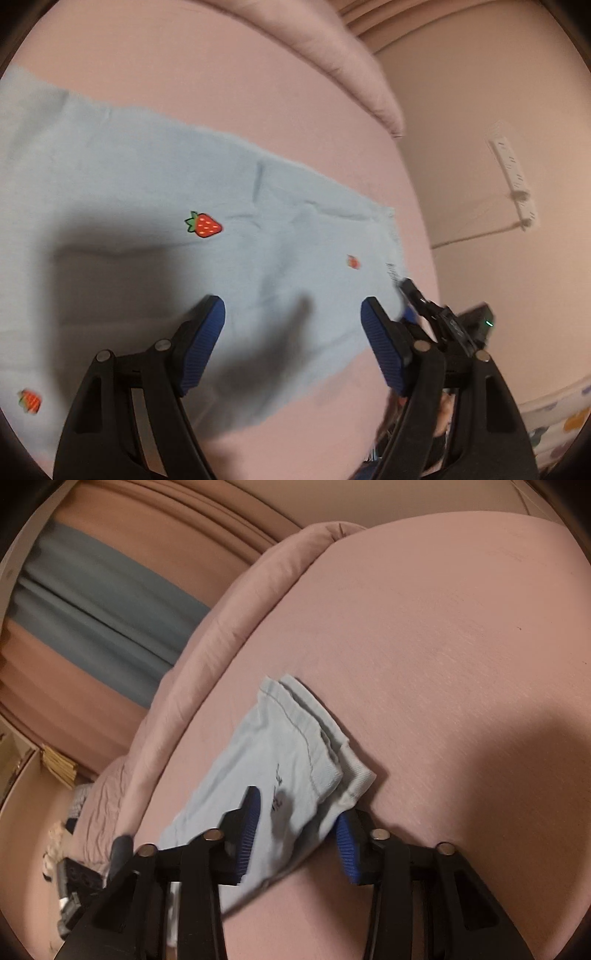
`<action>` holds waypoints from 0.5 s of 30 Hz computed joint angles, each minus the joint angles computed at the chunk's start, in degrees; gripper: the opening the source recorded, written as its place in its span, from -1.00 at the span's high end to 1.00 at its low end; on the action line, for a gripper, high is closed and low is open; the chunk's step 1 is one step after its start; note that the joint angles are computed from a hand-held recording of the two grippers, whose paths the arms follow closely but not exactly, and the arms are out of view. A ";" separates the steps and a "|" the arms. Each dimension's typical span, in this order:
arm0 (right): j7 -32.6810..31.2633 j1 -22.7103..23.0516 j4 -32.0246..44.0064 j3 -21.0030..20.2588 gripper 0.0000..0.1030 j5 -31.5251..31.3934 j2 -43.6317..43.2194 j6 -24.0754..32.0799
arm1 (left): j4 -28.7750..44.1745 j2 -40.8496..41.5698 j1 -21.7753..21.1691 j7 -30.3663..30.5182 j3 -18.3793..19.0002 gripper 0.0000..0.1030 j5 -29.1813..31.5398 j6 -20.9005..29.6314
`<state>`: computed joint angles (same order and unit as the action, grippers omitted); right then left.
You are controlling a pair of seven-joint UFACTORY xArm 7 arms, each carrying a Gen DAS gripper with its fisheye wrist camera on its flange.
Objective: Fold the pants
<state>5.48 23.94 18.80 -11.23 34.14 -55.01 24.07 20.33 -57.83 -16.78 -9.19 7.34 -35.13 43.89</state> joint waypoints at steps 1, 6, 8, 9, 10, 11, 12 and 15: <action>0.14 -0.25 -0.04 -1.51 0.53 -1.95 -1.26 0.76 | 0.64 1.42 -0.43 -0.03 -0.25 -0.41 -0.40 -1.03; -1.81 -5.30 0.12 -2.97 0.82 -2.50 -5.07 6.19 | 1.95 3.66 -0.57 -0.15 -0.84 -0.29 0.10 -2.67; -2.60 -5.73 0.53 -3.20 0.83 -2.49 -5.10 6.95 | 2.63 4.89 -0.10 0.22 -1.44 -0.27 1.56 -3.26; -1.99 -6.56 1.18 -2.26 0.83 -3.21 -3.54 8.12 | 2.83 5.55 -0.21 0.58 -1.34 -0.27 1.78 -3.78; -1.33 -6.96 1.70 -1.72 0.83 -3.39 -1.81 9.17 | 3.15 6.18 -0.46 0.53 -1.04 -0.28 1.54 -3.91; -0.98 -7.12 1.70 -1.73 0.86 -2.82 -1.11 9.46 | 3.30 6.26 -0.59 0.08 -0.20 -0.28 0.74 -3.51; -0.69 -7.38 1.85 -1.45 0.86 -2.33 -1.07 9.49 | 2.90 5.51 -0.66 0.11 0.65 -0.30 -0.08 -3.22; -1.61 -7.58 3.81 2.65 0.86 -4.40 -2.58 8.31 | 1.72 1.57 0.36 -0.98 2.36 -0.39 -1.63 -0.60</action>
<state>3.87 16.36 22.61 -8.58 29.74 -57.60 32.38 22.05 -56.26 -16.42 -10.17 9.70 -36.76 43.29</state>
